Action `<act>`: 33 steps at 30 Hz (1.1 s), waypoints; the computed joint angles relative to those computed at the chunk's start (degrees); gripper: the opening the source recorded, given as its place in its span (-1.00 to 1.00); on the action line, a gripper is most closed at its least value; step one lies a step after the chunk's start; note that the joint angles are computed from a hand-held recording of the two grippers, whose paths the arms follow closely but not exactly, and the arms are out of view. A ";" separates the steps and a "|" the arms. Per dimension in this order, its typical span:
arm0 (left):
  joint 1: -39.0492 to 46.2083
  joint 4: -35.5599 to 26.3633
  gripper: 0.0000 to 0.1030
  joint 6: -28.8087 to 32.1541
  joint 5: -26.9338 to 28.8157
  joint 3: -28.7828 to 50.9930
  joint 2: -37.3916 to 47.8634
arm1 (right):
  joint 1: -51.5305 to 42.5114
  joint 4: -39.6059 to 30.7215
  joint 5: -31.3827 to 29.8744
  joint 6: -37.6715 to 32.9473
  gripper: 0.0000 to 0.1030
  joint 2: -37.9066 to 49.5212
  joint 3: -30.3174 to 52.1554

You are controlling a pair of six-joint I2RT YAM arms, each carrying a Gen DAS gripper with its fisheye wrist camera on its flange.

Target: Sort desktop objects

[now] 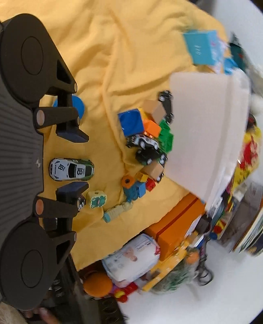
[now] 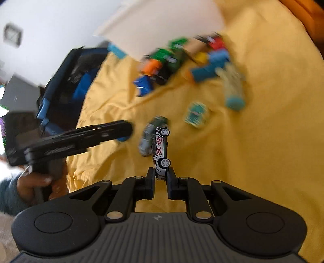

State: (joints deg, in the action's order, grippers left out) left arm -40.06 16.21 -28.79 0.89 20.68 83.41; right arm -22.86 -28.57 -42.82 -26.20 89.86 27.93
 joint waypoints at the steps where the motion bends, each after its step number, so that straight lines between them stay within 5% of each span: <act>1: -1.14 -1.59 -0.08 1.10 -1.16 0.46 -0.90 | -0.94 0.27 0.45 0.71 -0.67 0.51 0.01; 6: -7.87 -7.66 -0.07 4.56 -7.69 6.43 2.83 | -1.61 2.41 6.10 -0.64 -0.32 -11.58 -3.63; 10: -9.53 -8.59 -0.07 5.95 -8.03 9.87 8.00 | 9.02 7.25 13.33 -2.13 -0.10 -25.67 -8.89; 15: -10.30 -11.66 -0.09 6.78 -10.78 13.63 13.26 | 23.51 20.28 27.04 -0.38 -0.11 -24.38 -14.41; 17: -9.83 -11.25 -0.27 6.84 -9.84 13.69 14.39 | 25.29 23.63 30.22 -1.54 -0.15 -22.13 -15.71; 19: -9.78 -10.17 -0.37 7.18 -9.92 12.65 13.79 | 23.90 24.98 28.89 -2.71 -0.36 -21.56 -16.54; 27: -8.64 -13.91 -0.37 9.58 -14.18 11.13 -1.36 | 22.00 16.06 27.10 -4.65 -0.37 -31.37 -13.64; 33: -1.62 -13.85 -0.37 20.00 -19.01 17.58 -8.48 | 15.85 19.33 22.57 -2.68 -0.36 -32.68 -4.54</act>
